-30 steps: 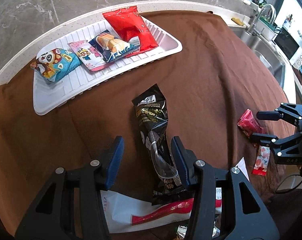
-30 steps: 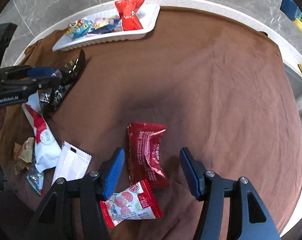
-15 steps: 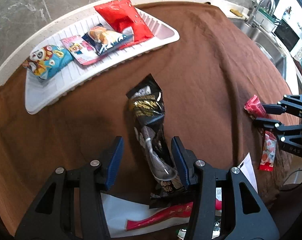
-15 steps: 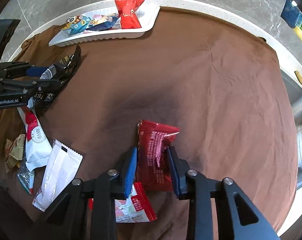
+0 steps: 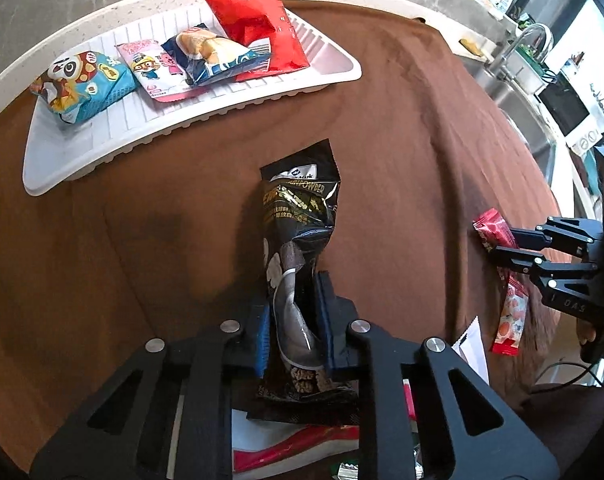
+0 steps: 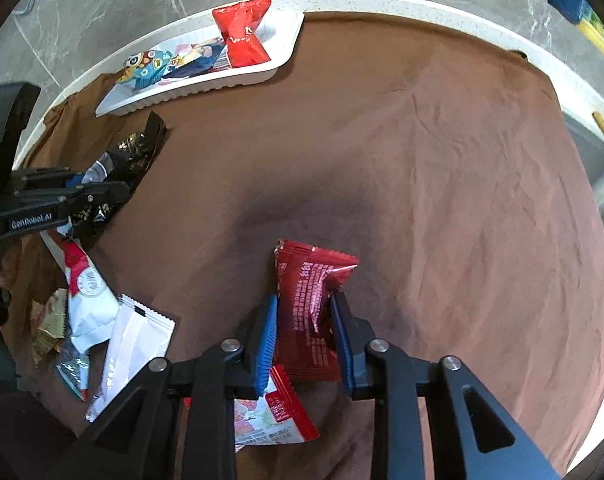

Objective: Organize snacks
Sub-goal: 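Grasp the black snack bag with the left tool while the right tool grasps the small red packet, then carry both snacks over the white tray and open both tools to release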

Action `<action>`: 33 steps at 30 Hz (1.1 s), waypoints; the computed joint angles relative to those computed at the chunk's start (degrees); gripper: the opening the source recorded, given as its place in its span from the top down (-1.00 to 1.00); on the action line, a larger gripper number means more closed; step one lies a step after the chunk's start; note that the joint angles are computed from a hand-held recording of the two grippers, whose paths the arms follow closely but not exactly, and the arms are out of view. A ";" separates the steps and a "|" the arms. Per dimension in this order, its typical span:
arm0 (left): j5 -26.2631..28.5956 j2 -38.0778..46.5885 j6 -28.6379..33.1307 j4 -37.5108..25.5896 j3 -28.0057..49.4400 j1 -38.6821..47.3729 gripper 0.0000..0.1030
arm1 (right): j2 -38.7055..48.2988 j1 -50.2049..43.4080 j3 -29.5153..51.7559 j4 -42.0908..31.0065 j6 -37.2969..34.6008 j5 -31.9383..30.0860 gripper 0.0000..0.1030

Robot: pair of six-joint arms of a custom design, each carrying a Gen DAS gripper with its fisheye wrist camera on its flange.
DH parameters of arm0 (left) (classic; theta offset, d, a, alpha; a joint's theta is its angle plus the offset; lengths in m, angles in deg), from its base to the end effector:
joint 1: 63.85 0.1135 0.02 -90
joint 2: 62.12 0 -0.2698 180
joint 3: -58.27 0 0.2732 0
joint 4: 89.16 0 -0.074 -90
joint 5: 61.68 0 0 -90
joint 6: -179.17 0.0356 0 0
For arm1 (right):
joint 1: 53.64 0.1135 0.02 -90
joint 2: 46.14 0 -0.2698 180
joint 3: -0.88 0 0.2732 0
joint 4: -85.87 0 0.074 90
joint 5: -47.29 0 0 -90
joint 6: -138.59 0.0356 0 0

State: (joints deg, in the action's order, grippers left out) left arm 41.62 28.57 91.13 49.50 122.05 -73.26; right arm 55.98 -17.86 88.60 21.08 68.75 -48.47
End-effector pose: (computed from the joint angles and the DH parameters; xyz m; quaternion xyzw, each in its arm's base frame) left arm 0.3017 -0.0583 0.1587 0.1184 0.9685 -0.1257 0.1796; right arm 0.2914 0.2144 0.2019 -0.1398 0.9844 0.0883 0.0596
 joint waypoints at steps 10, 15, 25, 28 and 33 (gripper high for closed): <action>3.19 -1.85 0.22 -0.68 -0.03 2.35 0.66 | -0.83 -1.89 0.90 0.22 2.57 -4.94 0.45; 4.79 -2.91 0.27 -2.50 1.45 4.81 0.66 | 0.85 -3.21 3.74 0.59 3.87 -8.69 0.45; 7.67 -1.16 0.82 -6.22 8.28 9.26 0.66 | 12.11 -5.99 19.74 -0.62 4.25 -16.97 0.45; 7.93 1.31 1.06 -6.81 11.54 10.51 0.66 | 17.56 -6.34 27.68 -2.16 4.51 -19.52 0.45; 8.89 7.12 0.76 -7.85 19.10 12.89 0.66 | 29.73 -6.11 46.64 -7.46 4.22 -21.88 0.45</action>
State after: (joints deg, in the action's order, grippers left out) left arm 50.51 35.69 91.89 41.65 141.15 -60.37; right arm 85.71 -23.97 135.24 13.63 72.97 -70.35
